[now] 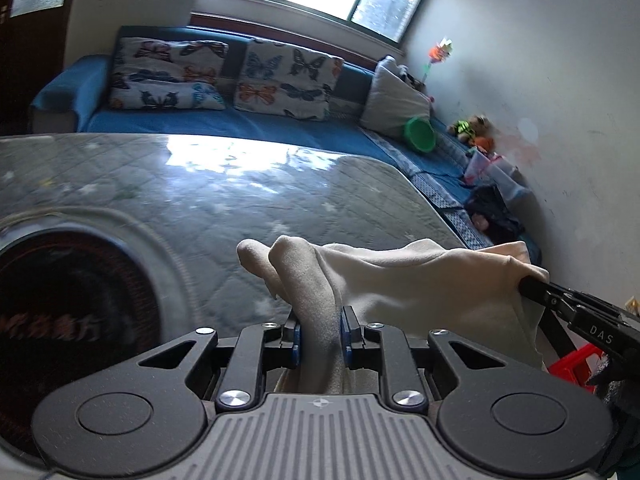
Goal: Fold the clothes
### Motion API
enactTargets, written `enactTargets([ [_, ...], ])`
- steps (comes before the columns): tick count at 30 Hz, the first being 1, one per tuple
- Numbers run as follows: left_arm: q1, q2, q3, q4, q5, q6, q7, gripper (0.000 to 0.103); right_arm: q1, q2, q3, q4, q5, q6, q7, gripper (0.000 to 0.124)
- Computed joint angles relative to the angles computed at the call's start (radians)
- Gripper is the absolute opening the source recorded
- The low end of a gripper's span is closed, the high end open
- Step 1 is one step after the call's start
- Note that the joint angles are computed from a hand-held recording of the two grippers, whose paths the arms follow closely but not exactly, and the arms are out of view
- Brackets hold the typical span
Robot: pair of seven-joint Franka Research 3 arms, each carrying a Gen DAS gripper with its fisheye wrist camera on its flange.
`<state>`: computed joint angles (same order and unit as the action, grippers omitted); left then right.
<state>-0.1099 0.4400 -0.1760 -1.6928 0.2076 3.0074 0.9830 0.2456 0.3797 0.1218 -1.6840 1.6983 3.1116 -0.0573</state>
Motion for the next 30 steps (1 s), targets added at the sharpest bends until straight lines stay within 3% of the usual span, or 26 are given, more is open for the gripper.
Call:
enactTargets([
  [8, -0.030, 0.112, -0.002, 0.157, 0.006, -0.096, 0.025, 0.021, -0.038, 0.048, 0.015, 0.014, -0.114, 0.025, 0.114, 0.009],
  [19, -0.041, 0.156, 0.011, 0.211, 0.009, -0.154, 0.029, 0.021, -0.095, 0.114, 0.071, 0.024, -0.346, 0.053, 0.332, 0.009],
  [30, -0.046, 0.166, 0.019, 0.220, 0.010, -0.182, 0.022, 0.028, -0.061, 0.161, 0.012, 0.009, -0.622, 0.061, 0.641, 0.009],
])
